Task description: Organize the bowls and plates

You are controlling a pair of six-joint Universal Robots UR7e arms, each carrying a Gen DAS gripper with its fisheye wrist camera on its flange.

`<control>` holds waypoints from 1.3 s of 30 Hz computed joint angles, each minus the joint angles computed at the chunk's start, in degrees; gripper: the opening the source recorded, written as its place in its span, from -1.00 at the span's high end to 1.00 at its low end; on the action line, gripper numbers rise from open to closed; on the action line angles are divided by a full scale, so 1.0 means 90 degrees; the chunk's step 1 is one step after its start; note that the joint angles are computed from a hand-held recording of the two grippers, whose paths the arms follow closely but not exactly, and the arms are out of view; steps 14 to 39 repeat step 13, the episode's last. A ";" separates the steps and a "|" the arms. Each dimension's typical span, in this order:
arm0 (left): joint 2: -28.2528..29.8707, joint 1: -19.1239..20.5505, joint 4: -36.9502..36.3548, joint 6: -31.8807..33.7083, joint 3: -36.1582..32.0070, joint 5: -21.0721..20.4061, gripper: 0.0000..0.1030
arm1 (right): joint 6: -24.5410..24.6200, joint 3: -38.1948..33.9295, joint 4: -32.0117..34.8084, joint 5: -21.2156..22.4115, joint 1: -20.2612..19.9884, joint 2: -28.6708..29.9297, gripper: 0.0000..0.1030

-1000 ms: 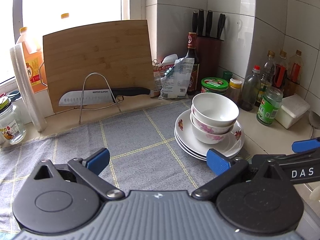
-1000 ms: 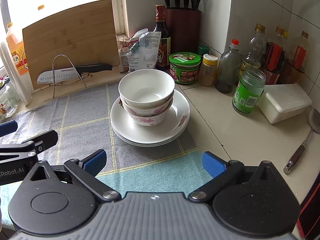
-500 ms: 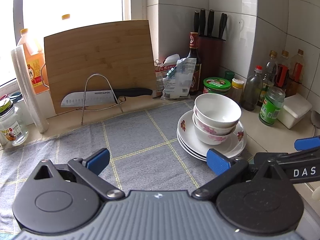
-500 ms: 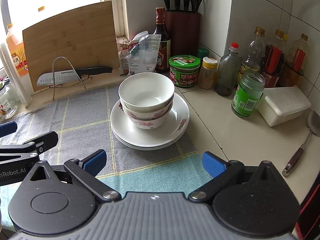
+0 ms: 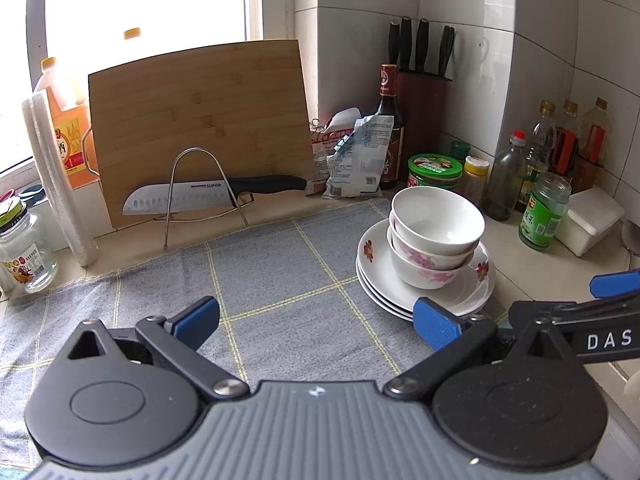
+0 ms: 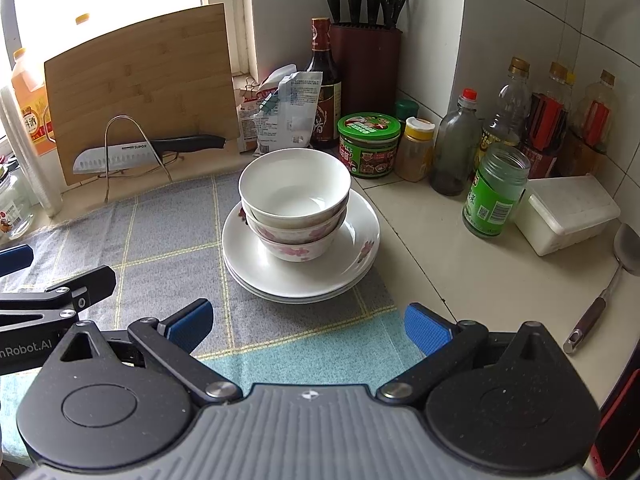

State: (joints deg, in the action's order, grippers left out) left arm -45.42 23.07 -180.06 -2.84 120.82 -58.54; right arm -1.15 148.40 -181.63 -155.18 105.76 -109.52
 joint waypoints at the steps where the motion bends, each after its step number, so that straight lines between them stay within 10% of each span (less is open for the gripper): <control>1: -0.0002 -0.0004 0.0009 0.0003 0.0000 0.0004 -0.99 | 0.0013 -0.0004 -0.0005 -0.0014 0.0008 0.0013 -1.00; 39: -0.0032 -0.0042 -0.0042 0.0053 0.0028 -0.0010 -0.99 | 0.0119 -0.0003 -0.0035 -0.0185 0.0147 0.0063 -1.00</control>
